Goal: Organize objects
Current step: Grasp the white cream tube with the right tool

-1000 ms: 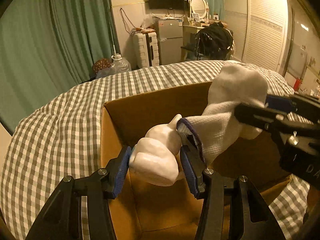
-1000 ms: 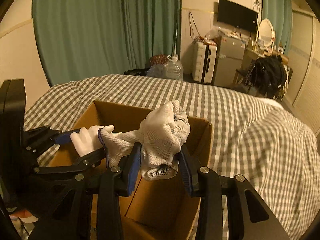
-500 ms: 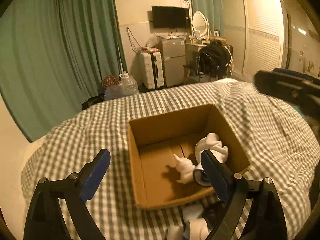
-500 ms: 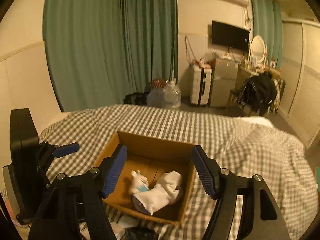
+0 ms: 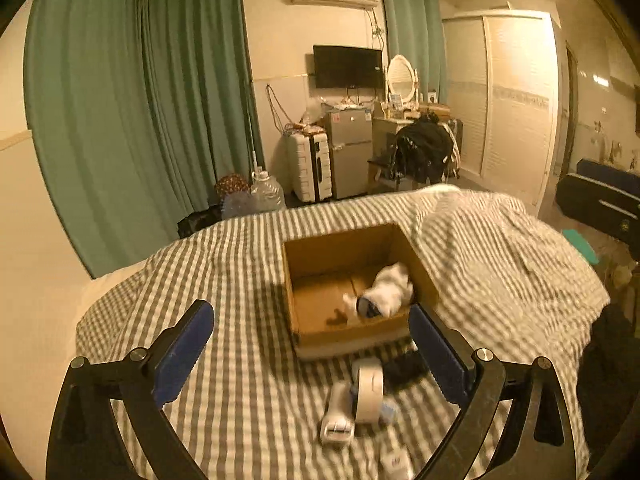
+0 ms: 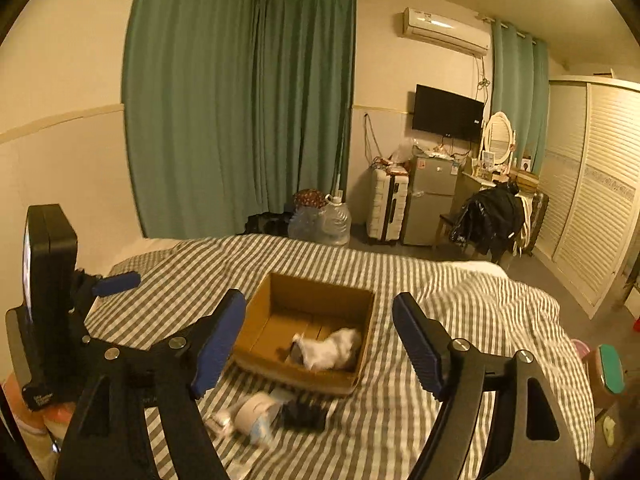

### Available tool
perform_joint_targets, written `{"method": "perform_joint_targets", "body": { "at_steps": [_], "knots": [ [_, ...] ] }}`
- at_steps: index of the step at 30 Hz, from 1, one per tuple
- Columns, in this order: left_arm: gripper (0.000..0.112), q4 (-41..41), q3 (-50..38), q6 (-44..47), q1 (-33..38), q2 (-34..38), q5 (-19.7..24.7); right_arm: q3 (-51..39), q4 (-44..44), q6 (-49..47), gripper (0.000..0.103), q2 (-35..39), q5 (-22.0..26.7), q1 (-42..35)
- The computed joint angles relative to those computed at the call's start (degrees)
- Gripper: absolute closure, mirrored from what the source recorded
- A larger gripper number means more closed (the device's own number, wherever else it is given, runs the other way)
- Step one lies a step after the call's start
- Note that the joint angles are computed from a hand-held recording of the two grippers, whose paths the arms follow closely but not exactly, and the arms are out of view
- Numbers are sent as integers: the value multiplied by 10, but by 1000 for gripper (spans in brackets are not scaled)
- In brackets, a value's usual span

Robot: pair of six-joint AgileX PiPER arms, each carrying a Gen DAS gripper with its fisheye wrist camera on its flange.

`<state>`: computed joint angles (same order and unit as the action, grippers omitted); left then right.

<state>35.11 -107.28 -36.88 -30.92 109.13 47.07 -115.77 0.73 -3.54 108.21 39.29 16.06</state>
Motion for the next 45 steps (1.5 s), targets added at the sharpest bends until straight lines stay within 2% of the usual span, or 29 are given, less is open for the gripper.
{"method": "perform_joint_targets", "body": {
  "at_steps": [4, 7, 12, 15, 17, 20, 24, 27, 33, 35, 38, 40, 41, 42, 45],
  "knots": [
    [12, 59, 121, -88, -24, -66, -7, 185, -78, 63, 26, -109, -86, 37],
    [12, 89, 206, -154, -39, -111, -16, 274, -120, 109, 26, -152, -124, 61],
    [12, 155, 335, -281, -67, -149, -29, 367, -151, 156, 26, -174, -160, 81],
    [12, 192, 391, -355, -77, -146, -36, 421, -149, 165, 26, -172, -179, 86],
    [12, 188, 406, -376, -76, -130, -37, 451, -130, 152, 26, -158, -190, 83],
    [12, 177, 414, -372, -69, -108, -55, 475, -90, 131, 26, -121, -194, 80],
    [12, 204, 417, -385, -75, -96, -42, 480, -57, 109, 26, -85, -192, 85],
    [12, 212, 419, -390, -69, -90, -34, 476, -82, 130, 26, -59, -195, 103],
    [12, 202, 432, -390, -45, -86, -57, 417, -76, 134, 26, 15, -160, 130],
    [12, 194, 435, -387, -37, -83, -66, 409, -73, 130, 30, 27, -154, 138],
    [12, 183, 441, -382, -26, -82, -85, 393, -59, 107, 46, 52, -139, 148],
    [12, 174, 441, -374, -21, -83, -93, 383, -75, 116, 63, 67, -128, 153],
    [12, 171, 439, -371, -21, -82, -92, 383, -68, 109, 67, 69, -128, 152],
    [12, 169, 437, -369, -21, -82, -91, 386, -53, 94, 77, 68, -131, 148],
    [12, 160, 430, -358, -20, -79, -93, 408, 5, 43, 78, 46, -149, 133]
  ]
}}
